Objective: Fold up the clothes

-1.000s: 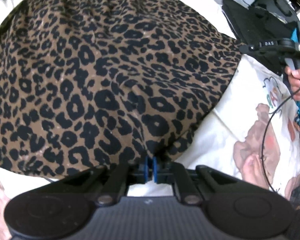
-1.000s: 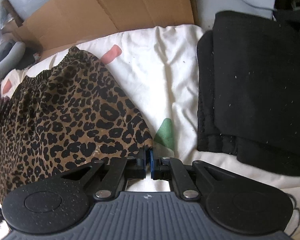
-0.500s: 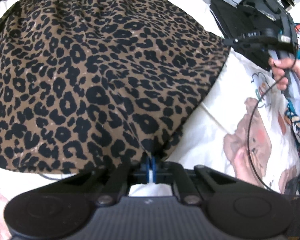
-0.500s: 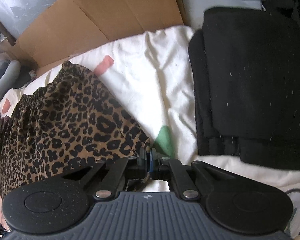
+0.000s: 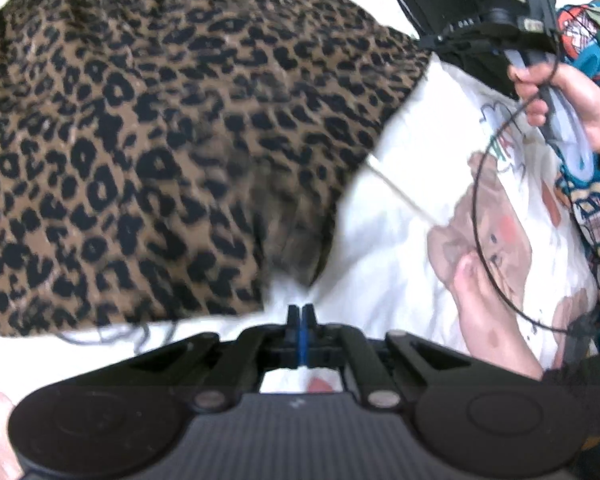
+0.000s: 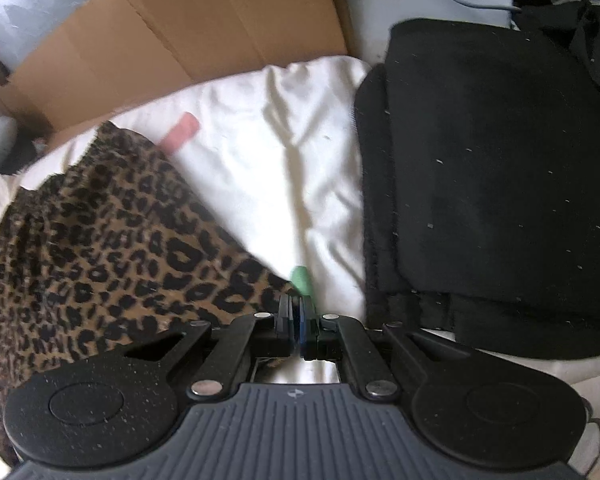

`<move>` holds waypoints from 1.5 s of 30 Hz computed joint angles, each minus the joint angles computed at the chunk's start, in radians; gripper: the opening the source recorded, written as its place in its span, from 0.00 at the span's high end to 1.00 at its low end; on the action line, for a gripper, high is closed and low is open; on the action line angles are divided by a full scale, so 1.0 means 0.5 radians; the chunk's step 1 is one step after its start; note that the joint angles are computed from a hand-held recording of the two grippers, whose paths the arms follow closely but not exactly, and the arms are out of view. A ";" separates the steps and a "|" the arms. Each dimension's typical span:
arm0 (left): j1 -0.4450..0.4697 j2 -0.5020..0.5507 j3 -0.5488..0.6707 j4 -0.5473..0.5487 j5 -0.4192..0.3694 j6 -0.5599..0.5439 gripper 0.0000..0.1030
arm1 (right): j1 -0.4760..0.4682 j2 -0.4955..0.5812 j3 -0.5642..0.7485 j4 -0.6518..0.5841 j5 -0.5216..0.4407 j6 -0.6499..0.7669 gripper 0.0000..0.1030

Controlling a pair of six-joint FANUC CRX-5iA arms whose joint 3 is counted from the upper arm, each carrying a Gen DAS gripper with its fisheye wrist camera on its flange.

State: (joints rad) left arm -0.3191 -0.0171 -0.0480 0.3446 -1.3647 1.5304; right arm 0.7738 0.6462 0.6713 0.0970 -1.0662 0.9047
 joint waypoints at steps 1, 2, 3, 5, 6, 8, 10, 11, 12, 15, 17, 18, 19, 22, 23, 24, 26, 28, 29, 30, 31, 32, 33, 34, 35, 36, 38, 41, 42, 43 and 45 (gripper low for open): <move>0.011 -0.016 -0.018 0.029 -0.009 -0.027 0.99 | 0.004 -0.001 0.005 0.023 -0.014 -0.009 0.98; 0.027 -0.041 -0.043 0.056 -0.015 -0.039 0.99 | 0.009 -0.002 0.011 0.046 -0.028 -0.018 0.97; 0.044 -0.063 -0.058 0.063 -0.016 -0.025 0.98 | 0.014 -0.005 0.014 0.070 -0.037 -0.026 0.96; 0.076 -0.100 -0.077 0.057 -0.006 0.014 0.98 | 0.029 -0.022 0.009 0.127 -0.032 -0.027 0.96; 0.092 -0.118 -0.082 0.045 0.007 0.037 0.98 | 0.034 -0.029 0.012 0.142 -0.031 -0.019 0.96; 0.115 -0.134 -0.069 0.002 0.016 0.084 0.95 | 0.039 -0.049 0.014 0.129 -0.016 -0.015 0.96; 0.131 -0.142 -0.046 -0.051 0.010 0.127 0.92 | 0.044 -0.065 0.022 0.099 -0.001 -0.003 0.95; 0.143 -0.150 -0.045 -0.075 0.010 0.138 0.91 | 0.050 -0.070 0.029 0.083 0.002 0.009 0.95; 0.157 -0.162 -0.047 -0.095 0.008 0.150 0.89 | 0.053 -0.074 0.041 0.059 0.006 0.026 0.92; 0.179 -0.209 -0.061 -0.156 0.032 0.181 0.84 | 0.072 -0.080 0.073 -0.009 0.026 0.069 0.81; 0.182 -0.255 -0.109 -0.176 0.097 0.116 0.69 | 0.089 -0.073 0.108 -0.055 0.027 0.101 0.80; 0.174 -0.273 -0.133 -0.192 0.129 0.095 0.60 | 0.095 -0.064 0.137 -0.095 0.013 0.120 0.80; 0.179 -0.287 -0.162 -0.184 0.146 0.079 0.59 | 0.101 -0.055 0.167 -0.134 -0.001 0.138 0.80; 0.216 -0.332 -0.267 -0.125 0.200 0.053 0.59 | 0.117 -0.040 0.226 -0.258 -0.018 0.175 0.80; 0.227 -0.344 -0.296 -0.116 0.218 0.059 0.59 | 0.125 -0.035 0.240 -0.293 -0.018 0.179 0.79; 0.246 -0.362 -0.324 -0.103 0.234 0.077 0.59 | 0.140 -0.031 0.245 -0.310 -0.010 0.163 0.74; 0.290 -0.399 -0.379 -0.074 0.264 0.119 0.59 | 0.168 -0.019 0.263 -0.350 0.003 0.141 0.71; 0.324 -0.425 -0.417 -0.026 0.293 0.122 0.48 | 0.195 0.026 0.350 -0.406 -0.028 0.180 0.70; 0.337 -0.443 -0.439 -0.005 0.320 0.110 0.43 | 0.213 0.054 0.401 -0.408 -0.056 0.200 0.69; 0.348 -0.462 -0.462 0.016 0.349 0.095 0.36 | 0.231 0.088 0.464 -0.414 -0.089 0.223 0.67; 0.360 -0.481 -0.485 0.037 0.378 0.080 0.34 | 0.244 0.116 0.515 -0.425 -0.116 0.243 0.63; 0.372 -0.500 -0.508 0.058 0.407 0.065 0.34 | 0.257 0.140 0.563 -0.444 -0.140 0.259 0.61; 0.389 -0.512 -0.531 0.072 0.430 0.098 0.34 | 0.270 0.166 0.613 -0.462 -0.165 0.274 0.60; 0.413 -0.530 -0.570 0.104 0.457 0.148 0.34 | 0.282 0.194 0.668 -0.482 -0.195 0.289 0.60; 0.438 -0.549 -0.612 0.139 0.486 0.198 0.34 | 0.293 0.226 0.729 -0.499 -0.234 0.301 0.59; 0.462 -0.567 -0.654 0.174 0.515 0.249 0.34 | 0.306 0.252 0.779 -0.505 -0.270 0.310 0.58; 0.492 -0.606 -0.733 0.236 0.578 0.304 0.33 | 0.328 0.302 0.887 -0.540 -0.354 0.354 0.58; 0.517 -0.659 -0.835 0.303 0.672 0.380 0.32 | 0.346 0.364 1.035 -0.625 -0.473 0.439 0.58; 0.524 -0.678 -0.873 0.330 0.710 0.406 0.32 | 0.348 0.368 1.052 -0.653 -0.489 0.457 0.58; 0.534 -0.701 -0.914 0.365 0.753 0.432 0.31 | 0.351 0.371 1.066 -0.672 -0.507 0.466 0.58; 0.547 -0.748 -0.996 0.434 0.843 0.477 0.31 | 0.356 0.372 1.082 -0.691 -0.544 0.468 0.58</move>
State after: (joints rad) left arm -0.0458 -0.3912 -0.5462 0.5617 -0.9430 1.7688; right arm 0.9520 0.8320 1.2124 -0.2486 -1.3382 1.1387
